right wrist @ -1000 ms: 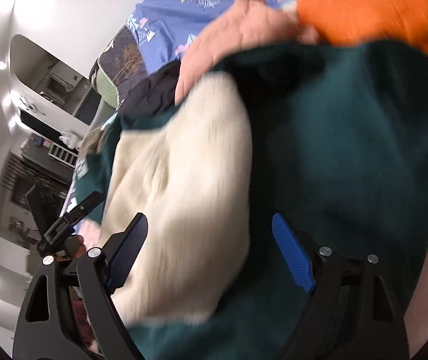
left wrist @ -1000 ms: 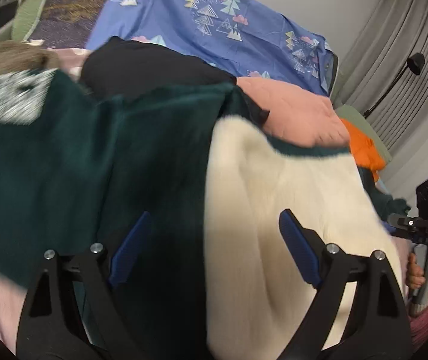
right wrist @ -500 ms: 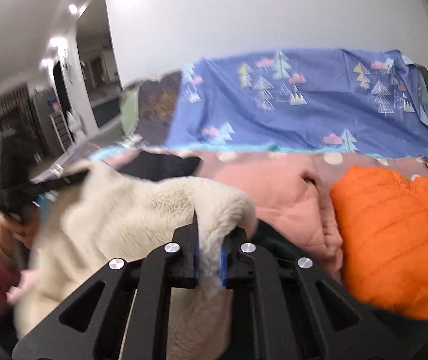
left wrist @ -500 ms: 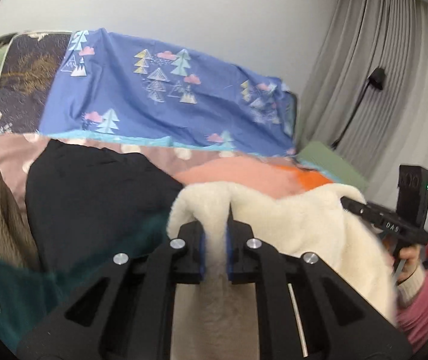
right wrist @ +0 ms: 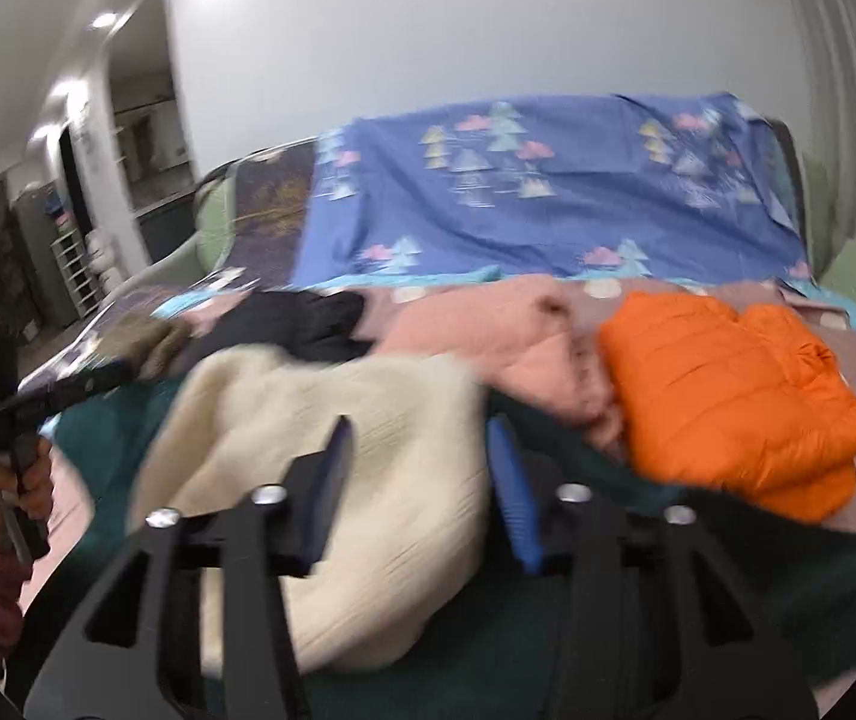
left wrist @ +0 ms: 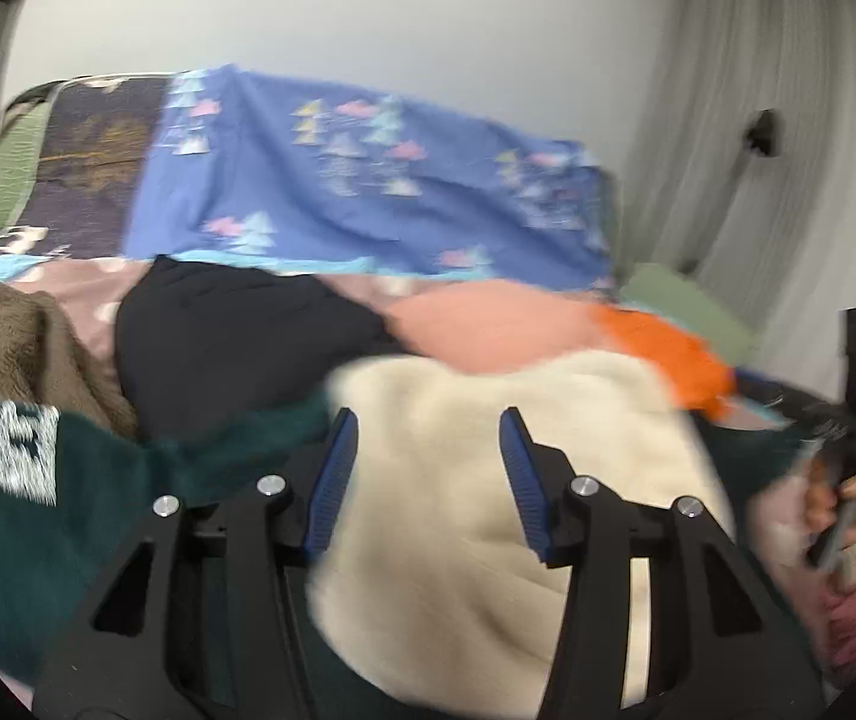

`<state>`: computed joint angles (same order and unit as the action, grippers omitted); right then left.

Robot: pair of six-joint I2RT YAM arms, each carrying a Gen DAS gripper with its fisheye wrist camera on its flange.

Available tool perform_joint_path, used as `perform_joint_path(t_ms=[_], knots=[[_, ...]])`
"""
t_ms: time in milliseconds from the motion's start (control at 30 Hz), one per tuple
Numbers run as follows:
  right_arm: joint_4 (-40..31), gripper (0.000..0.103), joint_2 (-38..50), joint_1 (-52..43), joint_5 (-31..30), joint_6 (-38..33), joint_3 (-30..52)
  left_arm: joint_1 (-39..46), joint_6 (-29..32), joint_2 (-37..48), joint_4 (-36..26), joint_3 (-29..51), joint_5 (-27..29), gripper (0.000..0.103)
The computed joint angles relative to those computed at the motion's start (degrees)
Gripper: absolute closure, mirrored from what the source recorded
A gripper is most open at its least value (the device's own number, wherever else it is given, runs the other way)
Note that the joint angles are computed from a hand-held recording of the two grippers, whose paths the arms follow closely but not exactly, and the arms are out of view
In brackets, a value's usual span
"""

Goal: Fold large clothes

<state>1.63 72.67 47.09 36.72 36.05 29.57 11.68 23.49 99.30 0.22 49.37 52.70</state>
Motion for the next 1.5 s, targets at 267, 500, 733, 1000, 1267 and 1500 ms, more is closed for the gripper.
perform_joint_path(t_ms=[267,500,733,1000,1267,1500], knots=[[0.3,0.078,31.9,1.5,-11.0,17.5,8.4,-15.0,0.1,7.6,3.6,-9.1,-18.1,0.063],[-10.1,0.072,20.8,6.4,-5.8,19.0,9.4,-10.9,-0.4,0.2,-0.1,-10.4,-14.2,0.058],[-11.1,0.063,23.0,12.0,-5.4,25.3,14.7,8.0,7.6,-10.2,-7.0,-14.2,-5.4,0.031],[-17.1,0.050,45.9,12.3,-1.2,26.6,30.4,33.1,7.4,9.1,-11.9,1.9,-3.2,0.030],[-13.9,0.044,46.6,14.8,4.5,25.4,28.6,41.6,-11.1,34.2,-19.7,35.9,-0.7,0.025],[-11.0,0.042,45.5,15.6,4.7,25.8,26.0,40.6,-33.6,59.8,-29.9,72.0,8.4,0.025]])
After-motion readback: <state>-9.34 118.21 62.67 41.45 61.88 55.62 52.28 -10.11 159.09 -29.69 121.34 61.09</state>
